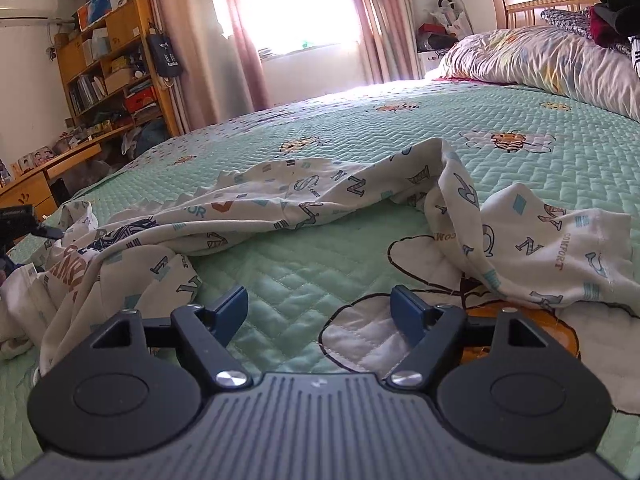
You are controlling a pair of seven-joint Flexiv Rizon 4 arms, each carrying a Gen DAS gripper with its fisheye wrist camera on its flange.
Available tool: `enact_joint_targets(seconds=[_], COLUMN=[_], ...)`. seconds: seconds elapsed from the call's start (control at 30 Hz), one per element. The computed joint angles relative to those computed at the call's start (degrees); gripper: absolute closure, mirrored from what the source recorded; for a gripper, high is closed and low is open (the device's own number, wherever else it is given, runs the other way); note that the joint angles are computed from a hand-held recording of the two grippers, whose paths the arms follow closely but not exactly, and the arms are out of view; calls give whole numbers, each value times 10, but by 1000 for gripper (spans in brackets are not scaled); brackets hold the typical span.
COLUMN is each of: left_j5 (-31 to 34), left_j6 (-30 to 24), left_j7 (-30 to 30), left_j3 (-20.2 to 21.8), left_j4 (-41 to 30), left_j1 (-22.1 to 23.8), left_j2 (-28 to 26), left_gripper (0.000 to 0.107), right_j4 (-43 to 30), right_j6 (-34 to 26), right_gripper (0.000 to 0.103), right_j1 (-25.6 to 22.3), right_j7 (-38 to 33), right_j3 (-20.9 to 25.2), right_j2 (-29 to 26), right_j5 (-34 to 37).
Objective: Fold clothes
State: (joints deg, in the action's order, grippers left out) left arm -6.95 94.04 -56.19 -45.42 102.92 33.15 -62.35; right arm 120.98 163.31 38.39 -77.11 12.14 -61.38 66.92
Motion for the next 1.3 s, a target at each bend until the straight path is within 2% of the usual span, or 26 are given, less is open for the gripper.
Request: enact_joint_targets(seconds=[0.07,0.17,0.2,0.23,0.27,0.3,0.33,0.37,0.43,0.47,0.5,0.53,0.57,0.63,0.7,0.73,0.8,0.83,0.93,1.03,1.07,1.13,1.17,1.2,1.3], left_j5=[-12,-15,-12,-7,-3,2,16,36,57,74,93,99,132,134,133,132,128,122,98,63,49,18,3,-3,11], left_j6=[-1,7,21,34,57,86,128,181,298,313,298,253,183,120,71,59,36,23,-8,-34,-47,-74,-88,-81,1], left_j7=[-9,-12,-14,-17,-30,-51,-70,-86,-116,-129,-138,-126,-151,-160,-167,-161,-144,-133,-105,-84,-78,-71,-69,-58,-20], left_j3=[17,27,24,22,9,-11,-37,-49,-24,-23,-33,-62,-77,-88,-105,-121,-126,-126,-102,-113,-120,-128,-131,-140,-170], left_j4=[-30,-48,-47,-47,-39,-26,-10,4,28,36,42,51,48,47,40,38,30,25,-5,-42,-53,-72,-81,-81,-47], left_j1=[-30,-49,-49,-48,-36,-15,11,29,29,41,65,99,128,144,152,156,141,130,82,59,57,52,49,52,75], left_j2=[-4,-9,-12,-15,-22,-33,-53,-67,-62,-64,-69,-82,-91,-95,-111,-130,-130,-126,-103,-122,-130,-141,-147,-158,-196], left_gripper=[5,7,22,43,106,102,107,107,107,107,107,103,93,78,33,27,7,5,5,6,13,75,98,100,101], right_j4=[0,2,3,3,2,1,1,1,0,0,0,-1,-1,-2,-3,-4,-5,-5,-6,-7,-7,-6,-6,-6,-7], right_j6=[-2,-3,-4,-6,-8,-10,-11,-12,-11,-11,-10,-10,-10,-9,-9,-9,-9,-9,-10,-14,-16,-17,-18,-18,-20], right_gripper=[21,20,18,17,17,16,16,16,16,16,16,16,16,16,16,16,16,16,16,15,14,13,13,13,12], right_j1=[0,-1,-1,0,1,1,2,2,2,3,3,3,4,4,4,4,4,4,3,2,2,1,1,2,3], right_j7=[-5,-3,-2,-4,-8,-11,-12,-13,-13,-13,-14,-14,-15,-17,-18,-20,-23,-24,-27,-34,-36,-38,-38,-38,-42], right_j3=[0,0,0,-1,-2,-2,-3,-3,-3,-3,-3,-3,-3,-2,-2,-2,-2,-2,-1,-1,-1,-1,-1,-1,-1], right_j2=[1,2,2,2,3,4,4,5,5,4,4,4,4,3,3,3,3,3,3,5,6,7,8,8,9], right_j5=[0,-4,-7,-7,-6,-5,-4,-4,-3,-3,-2,-2,-1,0,1,2,4,4,4,5,5,4,3,4,6])
